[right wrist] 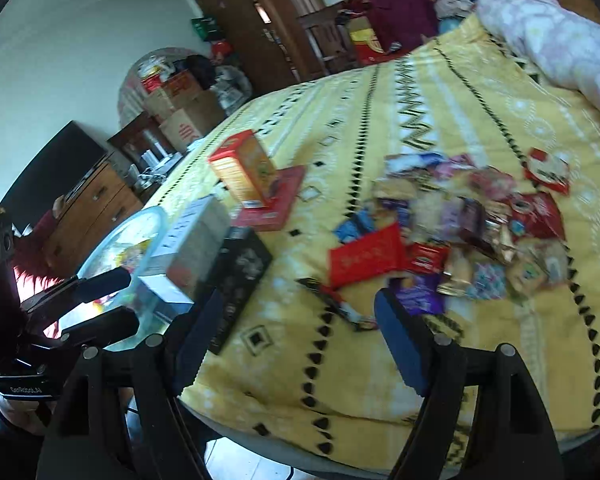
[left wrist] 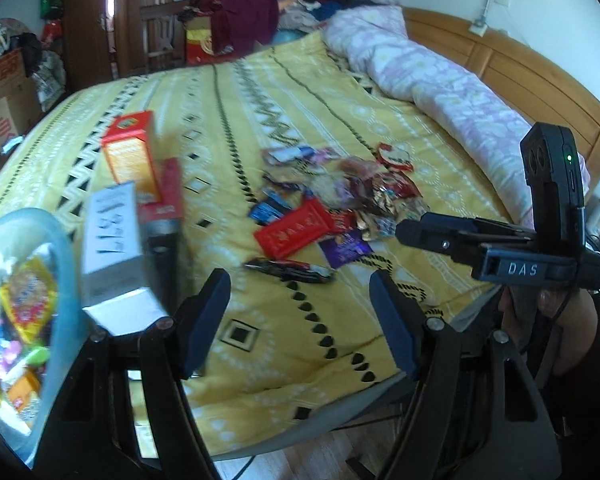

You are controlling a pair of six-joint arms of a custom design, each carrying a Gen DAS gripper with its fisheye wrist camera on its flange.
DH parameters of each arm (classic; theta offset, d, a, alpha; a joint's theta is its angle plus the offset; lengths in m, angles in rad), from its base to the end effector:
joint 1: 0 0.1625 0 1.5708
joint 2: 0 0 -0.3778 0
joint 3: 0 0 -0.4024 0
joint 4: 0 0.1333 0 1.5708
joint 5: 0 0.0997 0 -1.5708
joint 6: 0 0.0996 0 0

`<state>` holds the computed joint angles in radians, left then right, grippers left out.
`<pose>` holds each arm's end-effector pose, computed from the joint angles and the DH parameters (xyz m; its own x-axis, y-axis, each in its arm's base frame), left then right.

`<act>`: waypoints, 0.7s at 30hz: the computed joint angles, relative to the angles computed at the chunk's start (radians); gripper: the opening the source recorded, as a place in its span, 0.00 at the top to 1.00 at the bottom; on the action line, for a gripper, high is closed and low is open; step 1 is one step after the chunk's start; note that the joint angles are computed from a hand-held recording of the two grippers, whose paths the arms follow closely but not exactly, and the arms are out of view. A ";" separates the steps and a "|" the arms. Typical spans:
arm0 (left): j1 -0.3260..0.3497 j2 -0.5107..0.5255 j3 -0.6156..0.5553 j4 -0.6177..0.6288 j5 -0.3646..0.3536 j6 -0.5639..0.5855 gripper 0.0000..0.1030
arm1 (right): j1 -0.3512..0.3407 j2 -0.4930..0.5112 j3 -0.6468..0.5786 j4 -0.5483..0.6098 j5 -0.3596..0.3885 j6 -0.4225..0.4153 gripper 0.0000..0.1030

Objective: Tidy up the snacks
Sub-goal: 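Move both open grippers back over the snack pile on the bed, then grasp the red-black stick packet with the right gripper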

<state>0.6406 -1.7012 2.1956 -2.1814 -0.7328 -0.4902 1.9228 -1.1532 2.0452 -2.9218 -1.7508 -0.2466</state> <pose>-0.2063 -0.4124 0.2915 -0.7886 0.1482 -0.5968 0.4818 0.7520 -0.4499 0.2941 -0.4658 0.1510 -0.8466 -0.4622 0.2638 -0.5319 0.7514 -0.3905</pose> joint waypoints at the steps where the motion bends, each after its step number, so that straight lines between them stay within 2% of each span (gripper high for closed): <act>1: 0.006 0.027 -0.003 -0.013 -0.019 0.003 0.29 | -0.018 -0.012 0.007 -0.001 -0.003 -0.003 0.21; 6: 0.049 0.137 -0.036 -0.068 -0.081 0.061 0.29 | -0.121 -0.024 -0.024 0.026 -0.023 -0.023 0.21; 10: 0.092 0.183 -0.046 -0.136 -0.091 0.092 0.29 | -0.170 0.063 -0.177 0.095 -0.043 -0.051 0.27; 14: 0.134 0.213 -0.040 -0.225 -0.084 0.130 0.30 | -0.194 0.241 -0.453 0.204 -0.117 -0.077 0.36; 19: 0.172 0.241 -0.030 -0.327 -0.118 0.196 0.30 | -0.211 0.531 -0.878 0.364 -0.244 -0.103 0.36; 21: 0.184 0.239 -0.021 -0.338 -0.136 0.200 0.30 | -0.221 0.626 -1.010 0.408 -0.262 -0.100 0.37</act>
